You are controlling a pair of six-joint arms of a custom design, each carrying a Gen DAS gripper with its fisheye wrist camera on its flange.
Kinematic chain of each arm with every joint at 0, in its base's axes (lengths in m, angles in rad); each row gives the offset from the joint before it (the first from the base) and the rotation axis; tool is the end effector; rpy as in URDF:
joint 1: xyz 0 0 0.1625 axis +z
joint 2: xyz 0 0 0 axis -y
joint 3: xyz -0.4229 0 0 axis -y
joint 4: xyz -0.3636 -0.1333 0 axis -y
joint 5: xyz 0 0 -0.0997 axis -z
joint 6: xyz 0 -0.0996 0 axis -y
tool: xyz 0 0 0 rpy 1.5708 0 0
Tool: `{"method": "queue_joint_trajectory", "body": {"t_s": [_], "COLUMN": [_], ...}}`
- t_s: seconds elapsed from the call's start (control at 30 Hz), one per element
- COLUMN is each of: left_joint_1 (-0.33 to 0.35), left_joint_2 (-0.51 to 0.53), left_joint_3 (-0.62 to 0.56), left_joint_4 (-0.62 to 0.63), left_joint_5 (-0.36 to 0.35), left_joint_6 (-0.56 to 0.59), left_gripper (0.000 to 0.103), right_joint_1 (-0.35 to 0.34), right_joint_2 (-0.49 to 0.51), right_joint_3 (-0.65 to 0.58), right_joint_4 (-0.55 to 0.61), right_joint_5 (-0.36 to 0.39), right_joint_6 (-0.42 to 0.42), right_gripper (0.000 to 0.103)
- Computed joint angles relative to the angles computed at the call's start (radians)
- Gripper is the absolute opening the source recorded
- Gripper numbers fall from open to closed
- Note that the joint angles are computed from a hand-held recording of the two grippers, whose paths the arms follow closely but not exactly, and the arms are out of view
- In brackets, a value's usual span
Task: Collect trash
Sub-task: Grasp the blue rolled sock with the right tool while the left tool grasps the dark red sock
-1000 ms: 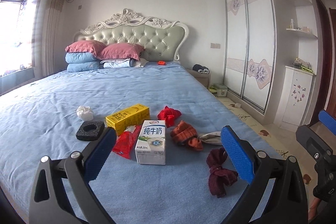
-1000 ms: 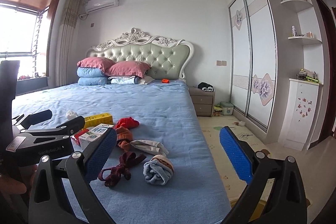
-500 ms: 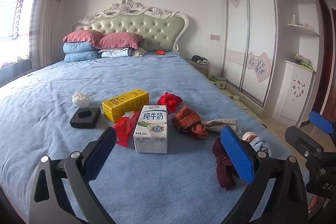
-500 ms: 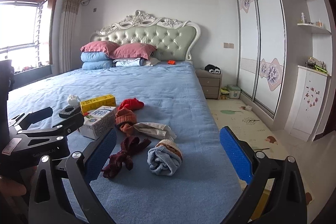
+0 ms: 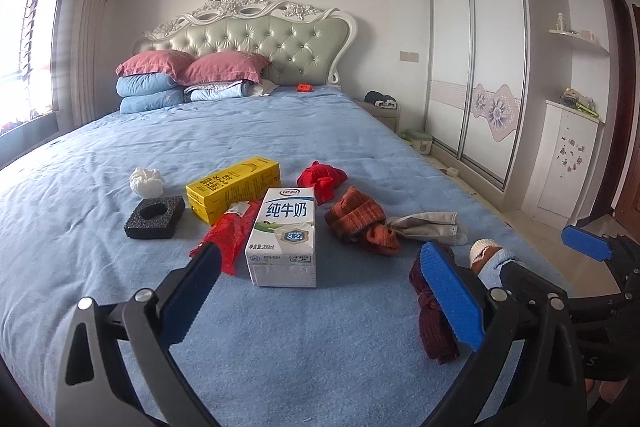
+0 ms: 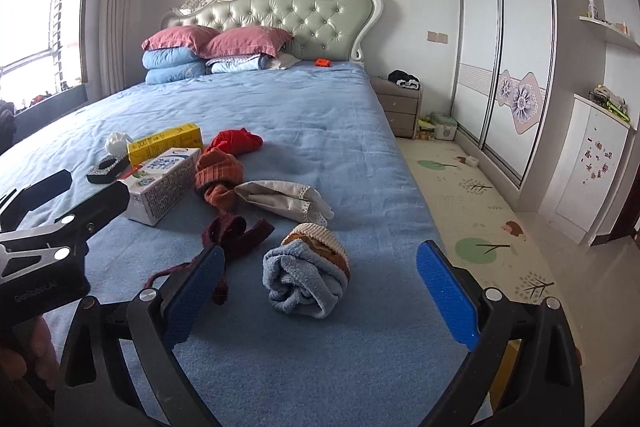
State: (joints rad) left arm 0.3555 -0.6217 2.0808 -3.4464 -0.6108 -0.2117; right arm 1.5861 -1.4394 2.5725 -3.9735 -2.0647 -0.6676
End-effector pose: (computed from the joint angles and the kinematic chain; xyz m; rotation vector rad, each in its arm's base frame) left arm -0.3926 -0.3750 0.0356 0.9222 2.2294 -1.2003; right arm 0.0910 -0.3215 0.3216 0.3202 -2.0114 1.2353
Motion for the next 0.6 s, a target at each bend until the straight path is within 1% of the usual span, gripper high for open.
{"method": "queue_joint_trajectory", "body": {"t_s": [0.03, 0.1, 0.13, 0.17, 0.23, 0.27, 0.3, 0.33, 0.37, 0.43, 0.5, 0.6], "left_joint_1": [0.004, 0.004, 0.003, 0.004, 0.004, 0.004, 0.004, 0.003, 0.003, 0.004, 0.002, 0.006], "left_joint_2": [-0.004, -0.005, -0.004, -0.005, -0.006, -0.006, -0.007, -0.007, -0.006, -0.003, 0.005, 0.010], "left_joint_3": [0.001, 0.002, 0.000, -0.002, -0.007, -0.008, -0.009, -0.011, -0.014, -0.028, -0.043, -0.064], "left_joint_4": [0.000, -0.004, -0.002, 0.002, 0.014, 0.019, 0.027, 0.035, 0.042, 0.089, 0.133, 0.181], "left_joint_5": [-0.010, -0.005, 0.001, 0.002, 0.001, -0.005, -0.010, -0.016, -0.026, -0.038, -0.032, -0.085], "left_joint_6": [-0.004, -0.008, -0.007, -0.006, -0.009, -0.010, -0.013, -0.015, -0.013, -0.016, -0.025, -0.032], "left_gripper": [0.099, 0.099, 0.099, 0.099, 0.099, 0.099, 0.099, 0.099, 0.099, 0.099, 0.099, 0.099], "right_joint_1": [-0.001, -0.005, -0.005, -0.004, -0.015, -0.030, -0.042, -0.047, -0.046, -0.054, -0.075, -0.095], "right_joint_2": [-0.002, -0.014, -0.016, -0.017, -0.031, -0.051, -0.064, -0.071, -0.072, -0.098, -0.141, -0.199], "right_joint_3": [-0.006, -0.018, -0.027, -0.039, -0.062, -0.066, -0.066, -0.066, -0.063, -0.047, -0.022, 0.006], "right_joint_4": [0.019, 0.069, 0.091, 0.126, 0.227, 0.286, 0.321, 0.341, 0.336, 0.330, 0.316, 0.287], "right_joint_5": [-0.005, -0.005, -0.012, -0.028, -0.039, -0.019, 0.002, 0.009, 0.008, 0.040, 0.092, 0.129], "right_joint_6": [0.002, 0.013, 0.017, 0.022, 0.050, 0.073, 0.086, 0.088, 0.083, 0.083, 0.087, 0.080], "right_gripper": [0.090, 0.085, 0.077, 0.066, 0.055, 0.052, 0.048, 0.039, 0.033, 0.029, 0.029, 0.029]}}
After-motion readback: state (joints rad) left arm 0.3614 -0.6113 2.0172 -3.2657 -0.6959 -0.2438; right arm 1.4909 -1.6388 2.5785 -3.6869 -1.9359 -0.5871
